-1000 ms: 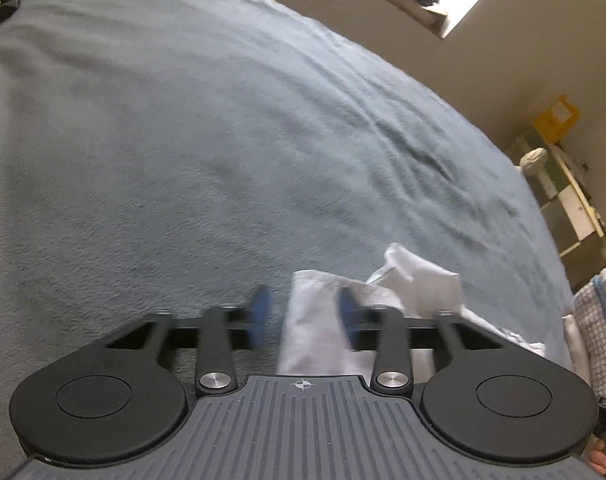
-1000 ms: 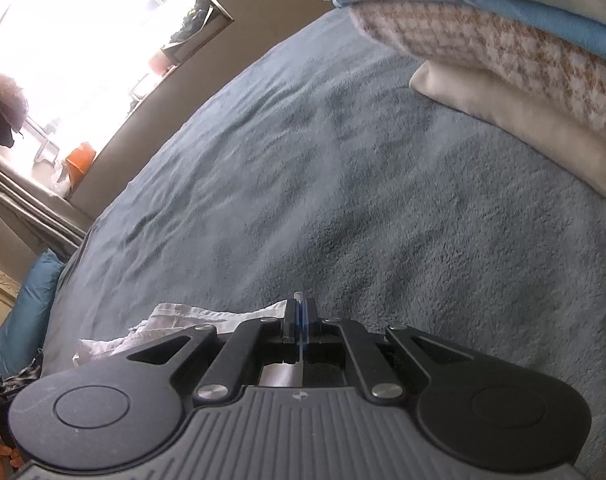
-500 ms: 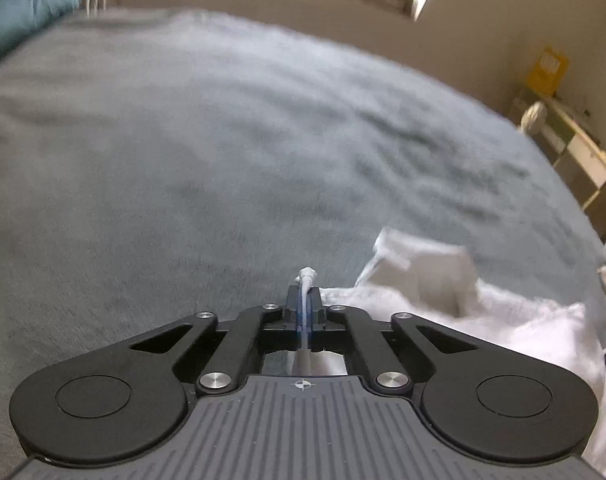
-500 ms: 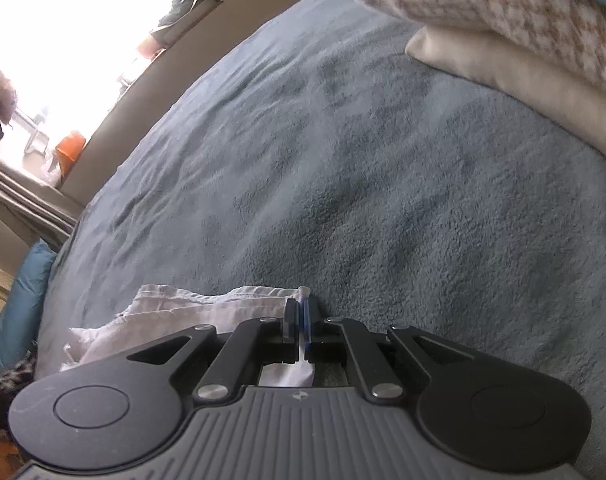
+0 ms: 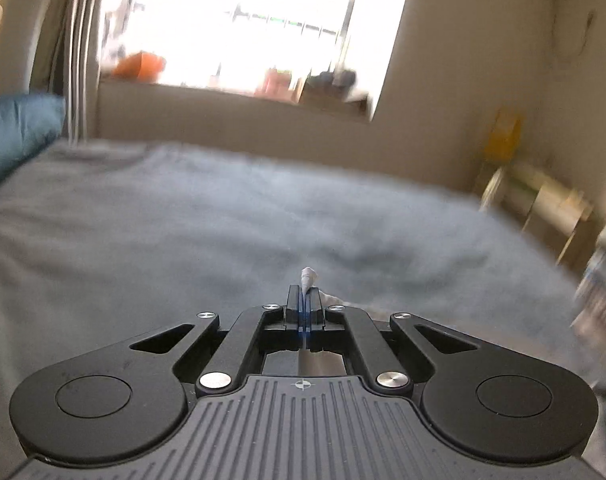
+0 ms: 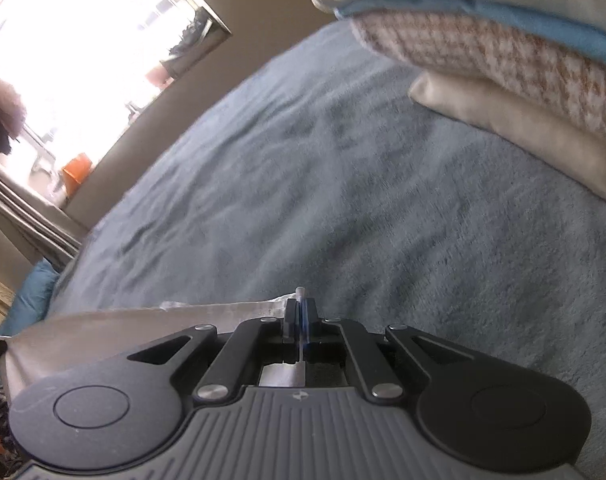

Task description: Fold clothes

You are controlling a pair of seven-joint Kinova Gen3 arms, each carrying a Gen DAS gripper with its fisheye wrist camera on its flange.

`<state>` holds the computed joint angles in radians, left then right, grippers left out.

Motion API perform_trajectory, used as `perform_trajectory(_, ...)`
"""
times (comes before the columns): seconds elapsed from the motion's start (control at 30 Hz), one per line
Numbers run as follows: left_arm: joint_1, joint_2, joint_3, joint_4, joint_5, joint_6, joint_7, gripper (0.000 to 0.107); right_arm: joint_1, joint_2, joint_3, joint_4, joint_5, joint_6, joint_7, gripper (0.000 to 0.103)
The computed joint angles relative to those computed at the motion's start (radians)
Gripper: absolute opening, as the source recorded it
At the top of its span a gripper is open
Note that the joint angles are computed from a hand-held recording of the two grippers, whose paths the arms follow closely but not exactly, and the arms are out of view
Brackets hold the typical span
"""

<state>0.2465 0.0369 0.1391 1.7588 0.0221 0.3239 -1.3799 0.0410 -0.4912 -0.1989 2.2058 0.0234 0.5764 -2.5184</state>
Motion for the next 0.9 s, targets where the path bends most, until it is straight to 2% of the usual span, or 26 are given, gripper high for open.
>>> perform_trajectory(0.1,0.091,0.081,-0.083,-0.043,-0.074,0.085,0.072,0.000,-0.003,0.014,0.011,0.009,-0.011,-0.005,-0.007,0.001)
perform_trajectory(0.17,0.061,0.067,-0.064,-0.026,-0.043,0.063,0.086,0.000,0.001,0.009,0.006,0.009,-0.004,-0.011,-0.009,0.001)
perform_trajectory(0.27,-0.034,0.017,0.022,0.023,0.036,-0.043,0.017,0.000,0.012,-0.015,-0.002,0.007,0.013,-0.020,-0.008,0.001)
perform_trajectory(0.33,-0.012,0.009,0.010,0.017,0.009,-0.057,0.022,0.000,0.021,-0.027,0.000,0.011,0.014,-0.036,-0.009,0.001)
perform_trajectory(0.43,0.043,0.083,-0.022,-0.046,-0.095,0.035,0.116,0.000,0.028,0.011,-0.001,0.006,0.009,-0.036,-0.011,0.001)
perform_trajectory(0.5,0.058,0.139,-0.036,-0.086,-0.117,0.117,0.133,0.001,0.011,0.042,0.014,0.009,-0.006,-0.042,-0.011,0.001)
perform_trajectory(0.57,0.033,0.160,-0.020,-0.105,-0.076,0.171,0.112,0.003,-0.004,0.058,0.030,0.015,-0.022,-0.050,-0.011,0.002)
perform_trajectory(0.63,0.004,0.150,-0.009,-0.099,-0.013,0.184,0.082,0.008,-0.013,0.062,0.042,0.020,-0.034,-0.056,-0.014,0.003)
perform_trajectory(0.7,-0.023,0.141,-0.001,-0.094,0.049,0.199,0.053,0.031,-0.034,0.051,0.073,0.015,-0.055,-0.038,-0.001,0.006)
perform_trajectory(0.73,-0.032,0.125,-0.003,-0.087,0.068,0.195,0.045,0.035,-0.036,0.041,0.081,0.012,-0.063,-0.023,0.001,0.011)
perform_trajectory(0.83,-0.047,0.077,-0.026,-0.070,0.126,0.196,0.010,0.039,-0.043,-0.025,0.108,0.019,-0.095,0.002,0.006,0.024)
perform_trajectory(0.9,-0.099,0.036,-0.017,-0.056,0.203,0.220,-0.056,0.040,-0.054,-0.088,0.131,0.033,-0.127,0.006,0.011,0.025)
